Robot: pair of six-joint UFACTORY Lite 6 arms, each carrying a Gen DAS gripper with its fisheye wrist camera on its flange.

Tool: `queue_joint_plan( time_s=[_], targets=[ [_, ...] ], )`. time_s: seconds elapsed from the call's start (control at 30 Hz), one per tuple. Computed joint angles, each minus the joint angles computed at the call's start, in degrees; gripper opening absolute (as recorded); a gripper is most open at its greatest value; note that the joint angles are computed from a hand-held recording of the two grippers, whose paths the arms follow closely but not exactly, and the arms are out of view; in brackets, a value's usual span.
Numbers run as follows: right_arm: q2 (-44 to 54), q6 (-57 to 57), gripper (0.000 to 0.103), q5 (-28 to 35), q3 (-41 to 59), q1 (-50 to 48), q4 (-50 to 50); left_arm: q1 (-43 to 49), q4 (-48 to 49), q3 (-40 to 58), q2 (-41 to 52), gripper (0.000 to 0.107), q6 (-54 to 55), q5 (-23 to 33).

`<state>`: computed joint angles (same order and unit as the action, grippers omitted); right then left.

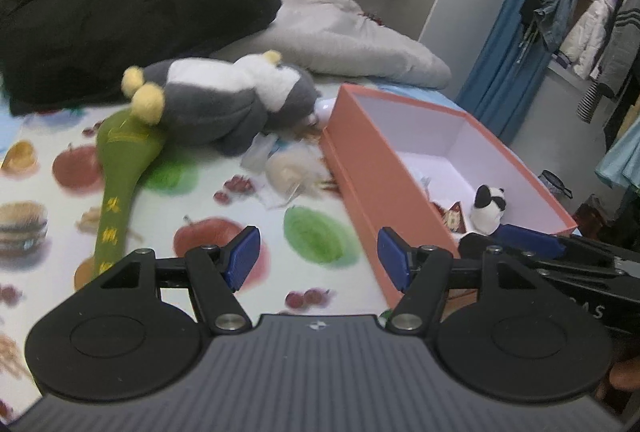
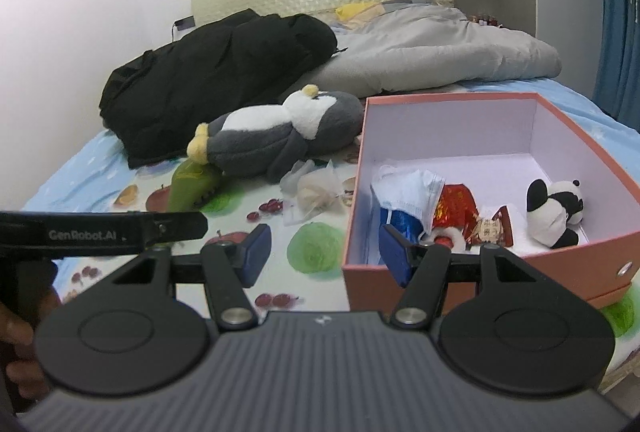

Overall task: Organize soft objects
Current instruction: 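Withdraw both grippers from the box back toward the pile, then grasp the clear plastic piece with left gripper while right grasps the tissue bag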

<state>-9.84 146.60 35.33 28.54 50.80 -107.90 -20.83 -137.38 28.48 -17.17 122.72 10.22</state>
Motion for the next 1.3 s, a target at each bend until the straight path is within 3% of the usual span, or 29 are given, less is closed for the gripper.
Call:
queue_joint_plan(
  time_s=[0.23,0.43,0.7,0.9,1.07,1.3],
  targets=[
    [5.32,1.40,0.062,0.39,2.52,3.79,-1.03,5.14,-1.63,-2.87,2.71,0.070,2.24,4.24],
    [15.32,6.05,0.062,-1.13,10.37,2.46,-7.17,11.14,-0.67,5.12,15.83,0.070,3.75,11.01],
    [32.24,7.01,0.062,-4.69,26.11,-2.51,-10.84,15.81,9.33,27.64,39.60,0.070,-3.36,14.77],
    [43.85,6.58,0.061,-8.10,38.08,-6.22,-12.75,17.76,24.58,46.07,55.70,0.069,-17.33,16.36],
    [54.19,2.98,0.058,-10.25,49.73,-9.18,-10.30,17.55,33.94,60.93,67.30,0.069,-25.39,15.73],
    [65.52,-11.02,0.057,-9.42,65.16,-11.88,1.74,17.12,52.38,82.56,81.67,0.069,-43.38,17.70]
  ],
)
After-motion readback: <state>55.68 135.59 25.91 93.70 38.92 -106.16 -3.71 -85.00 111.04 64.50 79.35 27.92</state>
